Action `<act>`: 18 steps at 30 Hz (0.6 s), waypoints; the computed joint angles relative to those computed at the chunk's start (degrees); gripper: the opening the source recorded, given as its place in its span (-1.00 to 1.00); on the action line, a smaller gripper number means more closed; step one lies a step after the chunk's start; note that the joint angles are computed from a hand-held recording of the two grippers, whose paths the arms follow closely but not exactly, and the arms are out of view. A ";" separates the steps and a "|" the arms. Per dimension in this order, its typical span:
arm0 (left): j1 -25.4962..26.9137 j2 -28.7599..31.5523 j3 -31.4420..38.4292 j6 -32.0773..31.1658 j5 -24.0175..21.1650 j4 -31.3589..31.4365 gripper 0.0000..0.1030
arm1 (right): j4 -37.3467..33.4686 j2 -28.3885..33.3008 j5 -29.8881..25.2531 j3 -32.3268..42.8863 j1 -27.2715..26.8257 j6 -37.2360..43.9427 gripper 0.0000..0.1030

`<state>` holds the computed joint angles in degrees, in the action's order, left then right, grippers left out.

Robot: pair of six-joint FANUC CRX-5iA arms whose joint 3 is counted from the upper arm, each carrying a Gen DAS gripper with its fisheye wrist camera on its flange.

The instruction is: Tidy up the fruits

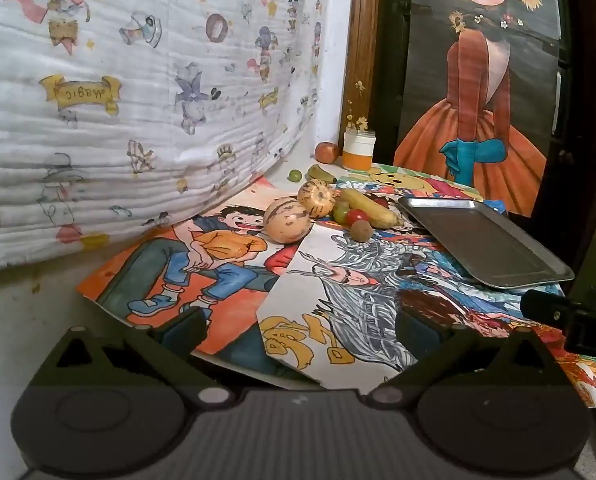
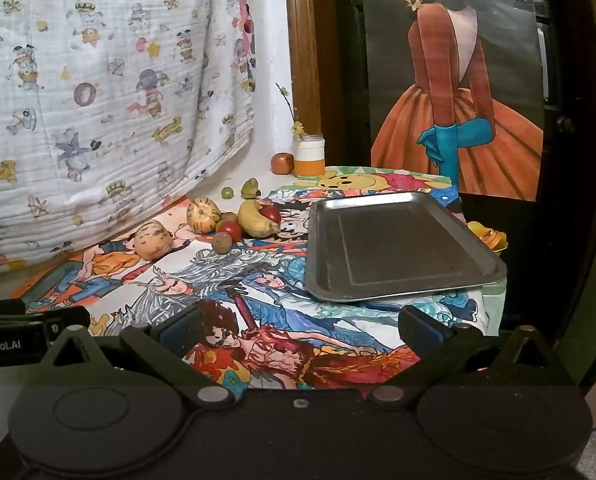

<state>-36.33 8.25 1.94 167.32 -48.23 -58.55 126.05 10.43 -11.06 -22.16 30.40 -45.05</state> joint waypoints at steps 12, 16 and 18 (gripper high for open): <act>-0.27 0.05 0.01 0.24 0.01 0.12 1.00 | -0.35 0.07 -0.14 0.06 0.11 0.29 0.99; -0.18 0.03 -0.03 0.18 0.12 0.20 1.00 | -0.27 0.11 -0.19 0.09 0.11 0.19 0.99; -0.24 0.09 0.03 0.22 0.05 0.20 1.00 | -0.25 0.14 -0.16 0.11 0.09 0.21 0.99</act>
<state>-36.58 8.34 1.97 167.53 -48.18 -58.35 125.80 10.57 -11.21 -22.05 30.49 -44.84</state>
